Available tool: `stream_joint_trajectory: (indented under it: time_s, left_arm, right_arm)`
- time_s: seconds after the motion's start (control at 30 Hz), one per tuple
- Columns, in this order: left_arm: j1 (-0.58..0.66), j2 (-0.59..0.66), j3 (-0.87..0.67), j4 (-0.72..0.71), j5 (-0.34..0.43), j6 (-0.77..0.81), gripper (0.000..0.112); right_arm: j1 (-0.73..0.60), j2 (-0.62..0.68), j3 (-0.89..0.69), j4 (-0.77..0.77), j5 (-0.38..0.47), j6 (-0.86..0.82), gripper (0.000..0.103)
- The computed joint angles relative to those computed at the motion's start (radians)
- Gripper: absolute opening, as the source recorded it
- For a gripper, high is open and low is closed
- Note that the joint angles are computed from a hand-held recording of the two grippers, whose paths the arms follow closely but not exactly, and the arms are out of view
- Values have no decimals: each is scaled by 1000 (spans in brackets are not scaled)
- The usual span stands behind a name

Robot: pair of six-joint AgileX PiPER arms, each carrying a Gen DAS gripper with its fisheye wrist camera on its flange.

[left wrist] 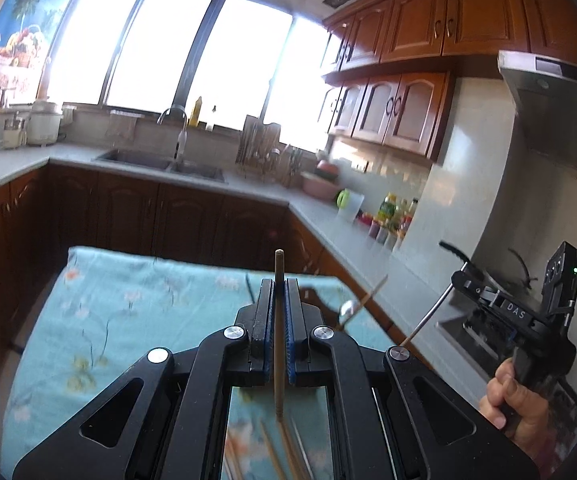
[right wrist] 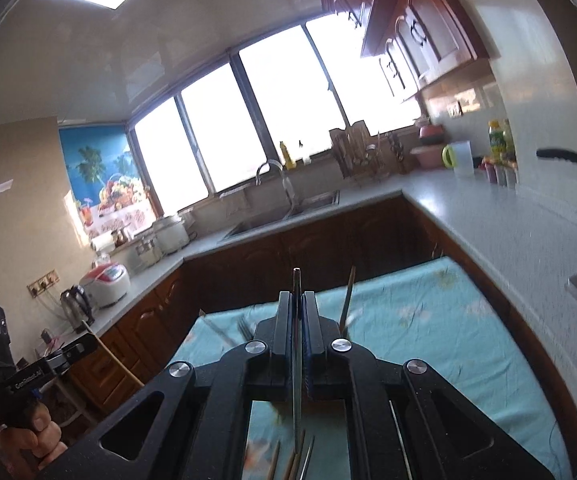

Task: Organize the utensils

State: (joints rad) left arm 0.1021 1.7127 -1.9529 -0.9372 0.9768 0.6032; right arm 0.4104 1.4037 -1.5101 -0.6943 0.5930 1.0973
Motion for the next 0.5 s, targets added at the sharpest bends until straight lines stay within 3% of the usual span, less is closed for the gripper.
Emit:
stream_joint_trajectory:
  time_s: [0.33,0.4,0.5]
  left_arm:
    - [-113,303,-494,170,-57,-271,3]
    - [-132,336,-523,201,-70,-296,3]
    - [-158,329,-438,213,-135,-273,3]
  right_arm:
    - [-64,176,-207,-124,3,53,4]
    - [-75,208,-217,-131,-4,60,4]
    - [-81,234,-192,-155,-23,95,4]
